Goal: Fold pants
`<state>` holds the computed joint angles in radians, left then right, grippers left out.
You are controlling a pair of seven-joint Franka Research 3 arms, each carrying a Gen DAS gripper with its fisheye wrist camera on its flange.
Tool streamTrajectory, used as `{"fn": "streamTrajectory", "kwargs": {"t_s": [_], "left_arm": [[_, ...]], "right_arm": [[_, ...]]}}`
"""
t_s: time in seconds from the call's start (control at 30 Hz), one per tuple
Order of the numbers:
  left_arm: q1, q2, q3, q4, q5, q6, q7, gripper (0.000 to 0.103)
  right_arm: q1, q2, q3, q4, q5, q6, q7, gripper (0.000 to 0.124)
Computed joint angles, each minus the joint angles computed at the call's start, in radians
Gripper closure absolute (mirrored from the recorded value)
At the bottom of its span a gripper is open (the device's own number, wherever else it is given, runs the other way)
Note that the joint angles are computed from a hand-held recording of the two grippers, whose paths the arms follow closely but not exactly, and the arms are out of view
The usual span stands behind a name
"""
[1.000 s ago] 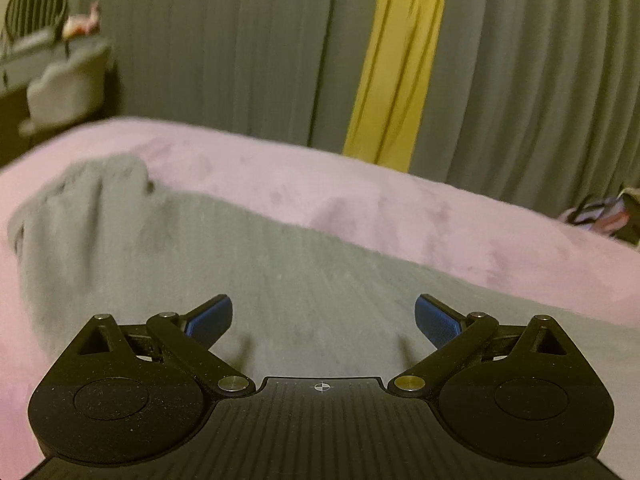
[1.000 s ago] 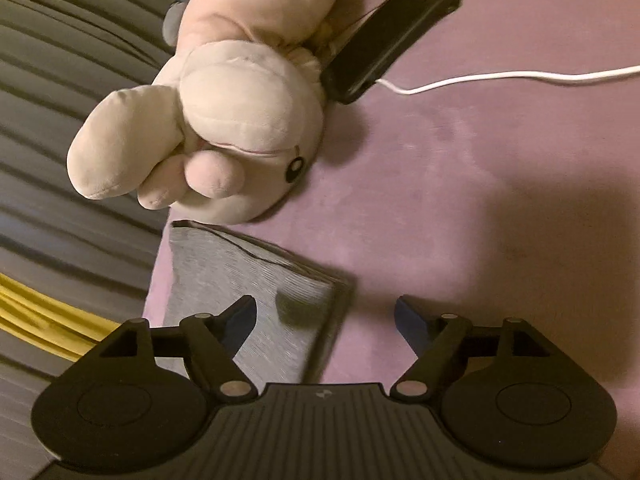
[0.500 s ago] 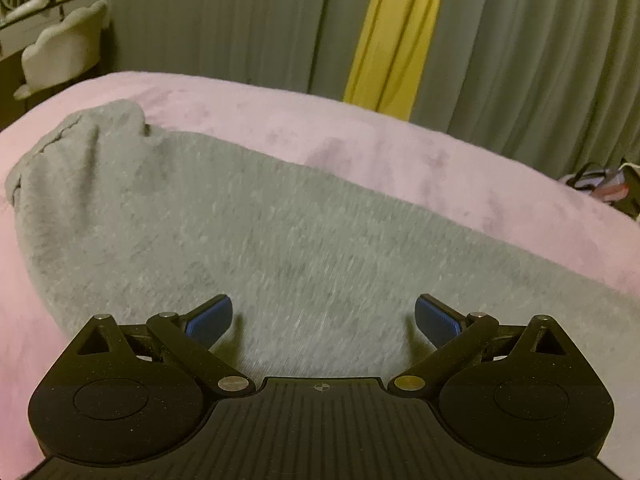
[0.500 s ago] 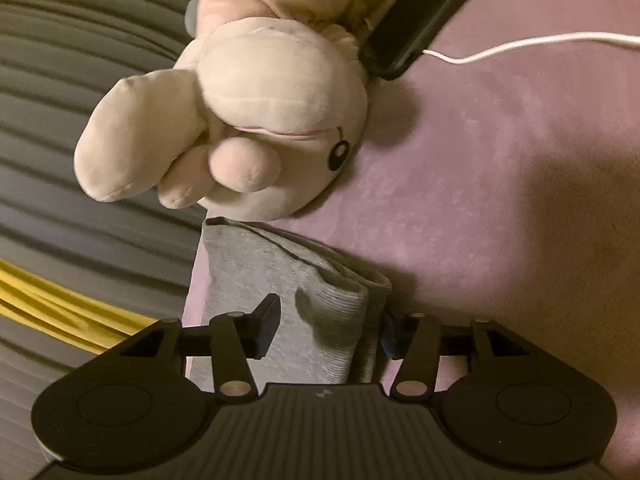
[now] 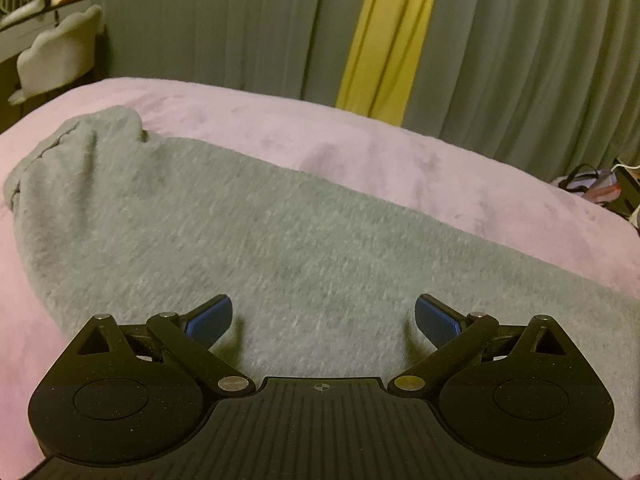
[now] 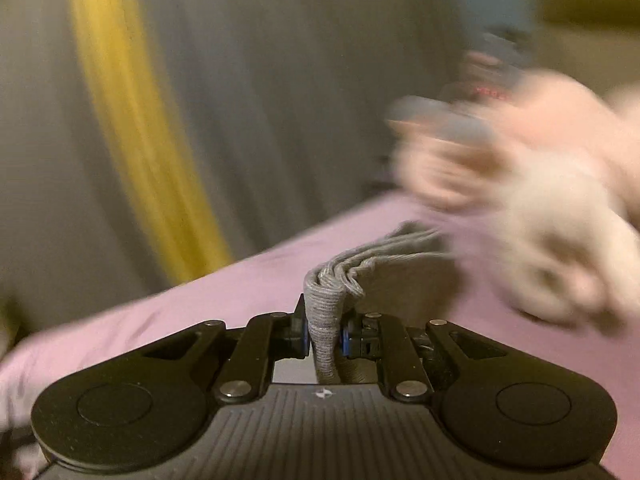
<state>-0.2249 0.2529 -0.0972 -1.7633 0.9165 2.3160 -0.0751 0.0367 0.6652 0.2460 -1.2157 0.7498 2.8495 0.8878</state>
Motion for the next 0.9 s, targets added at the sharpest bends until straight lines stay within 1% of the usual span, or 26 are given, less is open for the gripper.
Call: {"fn": "streamTrajectory", "kwargs": {"t_s": [0.03, 0.1, 0.17, 0.23, 0.27, 0.3, 0.33, 0.37, 0.4, 0.43, 0.47, 0.5, 0.53, 0.57, 0.6, 0.63, 0.67, 0.7, 0.73, 0.77, 0.8, 0.83, 0.87, 0.9], "left_arm": [[-0.001, -0.005, 0.001, -0.006, 0.007, 0.005, -0.006, 0.001], [0.001, -0.02, 0.001, -0.026, 0.025, 0.034, -0.017, 0.001], [0.004, -0.031, -0.002, -0.042, 0.038, 0.062, -0.018, 0.001], [0.012, -0.044, -0.002, -0.063, 0.054, 0.111, -0.023, 0.001], [0.018, -0.049, -0.002, -0.073, 0.057, 0.14, -0.025, 0.001], [0.025, -0.053, -0.003, -0.082, 0.056, 0.174, -0.021, 0.001], [0.031, -0.057, -0.003, -0.09, 0.055, 0.205, -0.017, 0.001], [0.037, -0.06, -0.002, -0.096, 0.055, 0.239, -0.016, 0.001], [0.045, -0.061, -0.001, -0.103, 0.058, 0.286, -0.01, 0.001], [0.053, -0.059, 0.0, -0.104, 0.057, 0.339, 0.003, 0.001], [0.06, -0.055, 0.0, -0.102, 0.043, 0.379, 0.022, 0.001], [0.072, -0.043, -0.004, -0.093, 0.006, 0.431, 0.056, 0.001], [0.084, -0.026, -0.01, -0.081, -0.051, 0.484, 0.092, 0.001], [0.097, -0.008, -0.02, -0.07, -0.121, 0.527, 0.138, 0.001], [0.127, 0.022, -0.051, -0.053, -0.234, 0.575, 0.224, 0.001], [0.167, 0.057, -0.102, -0.027, -0.356, 0.598, 0.33, 0.001], [0.201, 0.092, -0.152, 0.008, -0.451, 0.594, 0.425, 0.002], [0.221, 0.126, -0.186, 0.046, -0.513, 0.58, 0.493, 0.002], [0.24, 0.16, -0.219, 0.085, -0.569, 0.565, 0.559, 0.002], [0.265, 0.21, -0.264, 0.145, -0.632, 0.542, 0.639, 0.004], [0.279, 0.254, -0.296, 0.2, -0.679, 0.517, 0.696, 0.005], [0.289, 0.293, -0.32, 0.25, -0.718, 0.49, 0.744, 0.007], [0.29, 0.339, -0.339, 0.314, -0.752, 0.453, 0.786, 0.018], [0.281, 0.386, -0.345, 0.386, -0.776, 0.408, 0.817, 0.025]], "right_arm": [[-0.006, -0.011, 0.044, -0.015, 0.002, -0.022, -0.079, 0.11], [0.019, -0.023, 0.07, -0.048, -0.001, -0.048, -0.168, 0.11], [0.063, -0.032, 0.052, -0.086, -0.021, -0.098, -0.178, 0.11], [0.115, -0.026, 0.008, -0.107, -0.073, -0.165, -0.144, 0.109], [0.15, -0.021, -0.037, -0.101, -0.1, -0.235, -0.127, 0.104], [0.167, 0.0, -0.061, -0.064, -0.197, -0.343, -0.065, 0.1], [0.187, 0.007, -0.085, -0.05, -0.259, -0.395, -0.023, 0.092], [0.188, -0.008, -0.09, -0.072, -0.25, -0.392, -0.048, 0.089], [0.182, -0.021, -0.091, -0.082, -0.205, -0.39, -0.09, 0.084], [0.146, -0.012, -0.058, -0.058, -0.19, -0.403, -0.075, 0.067], [0.123, 0.003, -0.049, -0.027, -0.146, -0.417, -0.046, 0.046], [0.104, 0.005, -0.045, -0.022, -0.099, -0.409, -0.008, 0.039], [0.098, 0.017, -0.062, -0.002, -0.075, -0.403, 0.075, 0.034], [0.114, 0.035, -0.102, 0.025, -0.1, -0.408, 0.172, 0.034], [0.157, 0.056, -0.178, 0.056, -0.194, -0.414, 0.309, 0.034], [0.208, 0.067, -0.258, 0.071, -0.301, -0.418, 0.404, 0.037], [0.25, 0.079, -0.325, 0.075, -0.412, -0.405, 0.505, 0.04], [0.266, 0.078, -0.357, 0.072, -0.456, -0.401, 0.615, 0.04], [0.252, 0.073, -0.354, 0.067, -0.429, -0.392, 0.675, 0.04], [0.217, 0.071, -0.316, 0.06, -0.365, -0.368, 0.673, 0.039], [0.162, 0.061, -0.247, 0.04, -0.317, -0.332, 0.653, 0.039], [0.135, 0.051, -0.211, 0.016, -0.291, -0.296, 0.64, 0.037], [0.12, 0.049, -0.187, -0.001, -0.276, -0.265, 0.634, 0.035], [0.104, 0.035, -0.168, -0.028, -0.261, -0.254, 0.629, 0.035]]}}
